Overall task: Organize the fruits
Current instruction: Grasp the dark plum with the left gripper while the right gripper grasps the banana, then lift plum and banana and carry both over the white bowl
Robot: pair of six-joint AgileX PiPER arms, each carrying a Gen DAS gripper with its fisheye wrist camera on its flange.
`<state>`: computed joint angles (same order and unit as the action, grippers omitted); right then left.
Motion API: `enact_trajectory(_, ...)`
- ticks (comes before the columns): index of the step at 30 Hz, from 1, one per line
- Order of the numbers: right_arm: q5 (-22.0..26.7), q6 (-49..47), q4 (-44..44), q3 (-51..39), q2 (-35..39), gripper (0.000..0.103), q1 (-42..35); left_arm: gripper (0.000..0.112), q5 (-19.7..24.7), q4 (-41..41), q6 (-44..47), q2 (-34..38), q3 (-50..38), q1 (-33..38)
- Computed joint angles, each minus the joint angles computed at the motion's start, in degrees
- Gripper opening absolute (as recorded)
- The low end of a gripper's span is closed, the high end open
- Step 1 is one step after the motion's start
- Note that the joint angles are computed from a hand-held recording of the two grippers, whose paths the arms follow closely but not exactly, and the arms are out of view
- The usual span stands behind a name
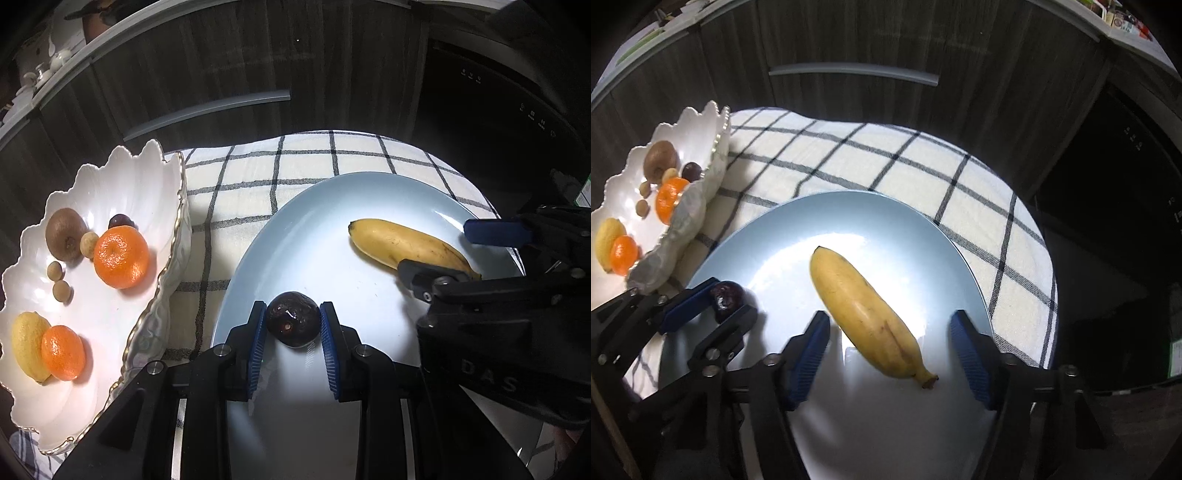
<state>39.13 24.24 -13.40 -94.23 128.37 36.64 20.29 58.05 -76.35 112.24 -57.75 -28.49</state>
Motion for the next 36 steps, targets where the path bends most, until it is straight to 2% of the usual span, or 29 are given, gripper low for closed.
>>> enact_trajectory(3,-0.06,-3.05,3.66,-0.69,0.71,0.048,-0.34,0.029,-0.25,0.25,0.22,0.19,-0.08,0.02)
enact_trajectory(4,-0.05,-4.14,5.11,-0.85,0.90,0.040,-0.42,0.029,-0.37,0.52,0.06,0.09,0.11,0.00)
enact_trajectory(5,-0.27,-3.63,4.79,-0.70,0.95,0.038,-0.25,0.029,-0.46,0.67,0.06,0.01,0.24,0.05)
enact_trajectory(15,-6.48,0.98,5.05,8.02,-4.15,0.033,-0.14,0.029,-2.40,1.69,0.17,-1.43,1.85,0.22)
enact_trajectory(26,-12.53,7.51,4.69,16.85,-10.17,0.032,-0.10,0.029,-1.83,3.83,0.20,-5.37,4.34,-1.23)
enact_trajectory(36,-14.27,14.59,0.71,20.51,-13.97,0.031,1.08,0.029,-1.51,4.21,0.42,-8.42,5.75,-2.04)
